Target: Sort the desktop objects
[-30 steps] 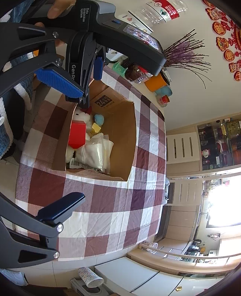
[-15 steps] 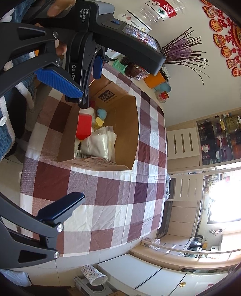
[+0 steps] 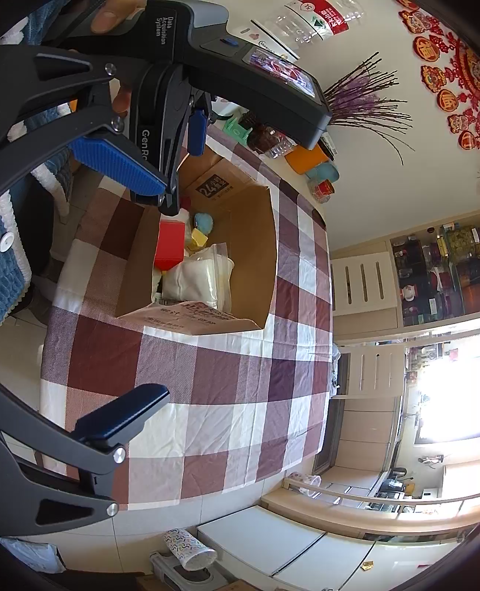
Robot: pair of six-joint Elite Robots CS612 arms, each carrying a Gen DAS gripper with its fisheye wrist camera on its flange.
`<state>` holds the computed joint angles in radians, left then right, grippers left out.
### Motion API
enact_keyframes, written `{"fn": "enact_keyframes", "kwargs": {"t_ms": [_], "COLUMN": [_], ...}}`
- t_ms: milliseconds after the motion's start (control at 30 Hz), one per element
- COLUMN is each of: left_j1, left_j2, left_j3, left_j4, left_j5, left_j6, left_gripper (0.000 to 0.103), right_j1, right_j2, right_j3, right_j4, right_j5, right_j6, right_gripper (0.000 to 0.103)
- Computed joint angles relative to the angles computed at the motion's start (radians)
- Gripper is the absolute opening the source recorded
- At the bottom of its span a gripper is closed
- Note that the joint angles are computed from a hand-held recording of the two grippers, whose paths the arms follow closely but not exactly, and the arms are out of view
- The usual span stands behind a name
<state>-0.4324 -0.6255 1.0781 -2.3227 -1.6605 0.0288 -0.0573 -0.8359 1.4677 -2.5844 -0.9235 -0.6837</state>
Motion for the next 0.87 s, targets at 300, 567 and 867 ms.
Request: {"fn": "enact_keyframes", "kwargs": {"t_ms": [300, 567, 867], "left_j1": [0.000, 0.001, 0.000], "left_j2": [0.004, 0.007, 0.010], "left_j3": [-0.007, -0.012, -0.013], "left_j4": [0.007, 0.013, 0.011], "left_j5": [-0.010, -0.013, -0.009], "left_j6": [-0.003, -0.005, 0.001], "left_gripper": [0.083, 0.083, 0.083], "right_j1": [-0.001, -0.002, -0.003], "right_j2": [0.001, 0.001, 0.005], "right_j3": [-0.002, -0.002, -0.010], "right_j4": [0.001, 0.002, 0.013], "right_j5": [0.001, 0.000, -0.003], "right_j6": [-0.001, -0.002, -0.004], "right_gripper": [0.103, 0.103, 0.103]}}
